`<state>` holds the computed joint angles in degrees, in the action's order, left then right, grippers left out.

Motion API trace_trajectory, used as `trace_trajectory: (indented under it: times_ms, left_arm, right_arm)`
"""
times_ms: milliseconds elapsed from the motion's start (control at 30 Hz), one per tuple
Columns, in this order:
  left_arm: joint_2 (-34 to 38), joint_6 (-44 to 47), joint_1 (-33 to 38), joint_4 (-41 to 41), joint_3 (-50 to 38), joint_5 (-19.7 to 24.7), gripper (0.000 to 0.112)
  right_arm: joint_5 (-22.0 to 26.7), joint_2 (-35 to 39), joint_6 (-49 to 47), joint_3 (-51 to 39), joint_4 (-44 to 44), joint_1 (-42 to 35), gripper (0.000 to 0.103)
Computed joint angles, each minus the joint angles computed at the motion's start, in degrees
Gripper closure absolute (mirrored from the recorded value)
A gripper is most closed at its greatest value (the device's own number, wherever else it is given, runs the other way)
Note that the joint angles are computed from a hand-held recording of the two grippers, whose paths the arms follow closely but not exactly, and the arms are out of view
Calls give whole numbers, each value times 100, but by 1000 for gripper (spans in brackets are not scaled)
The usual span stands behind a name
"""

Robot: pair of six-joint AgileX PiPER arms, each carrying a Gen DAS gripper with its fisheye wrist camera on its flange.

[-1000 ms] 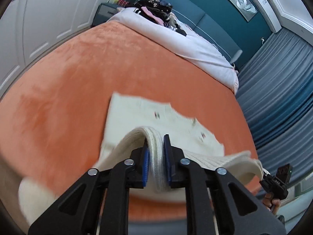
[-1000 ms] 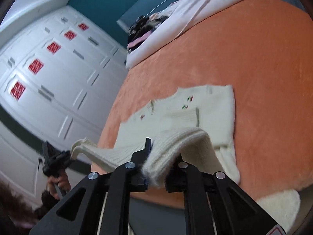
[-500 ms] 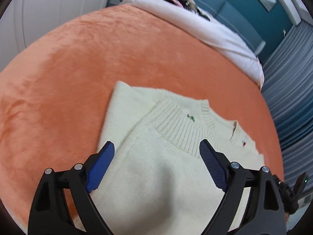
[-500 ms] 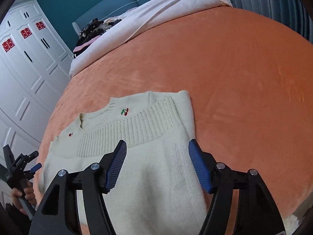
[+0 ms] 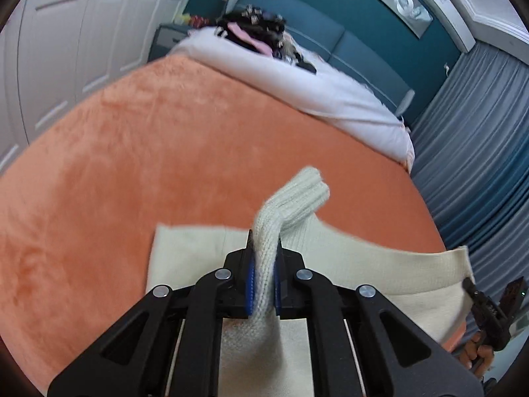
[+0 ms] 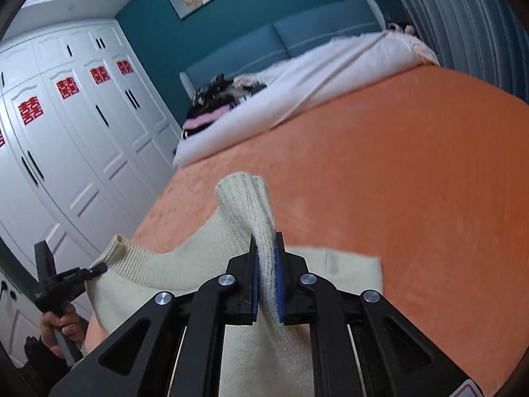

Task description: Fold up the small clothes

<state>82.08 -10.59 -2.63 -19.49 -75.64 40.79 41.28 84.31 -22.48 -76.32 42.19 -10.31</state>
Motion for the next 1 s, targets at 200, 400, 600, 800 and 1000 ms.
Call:
trace_trajectory:
  times_ms: [200,400,600,800,1000]
  left_arm:
    - [1586,-805,-115,854,-21,100,104]
    - [1364,-1291,-349,1387,770,-767,98]
    - [-106,-1700,-423,1074,1679,-927,74]
    - [-766,-3522,-2446,2189,2241,-908,73]
    - [-782,-4457,-2649,3529,2697,-469,84]
  right_arm:
    - [-193,1911,1476,28,-1699,125,96]
    - [-407,1417,1816,390,-1883,150,89]
    - [-399,-227,1391,1403,-1438,505,83]
    - [-504,-200,1264,1943,-964,2671,83]
    - [-364,-289,1361,2337,-1418,2226,99]
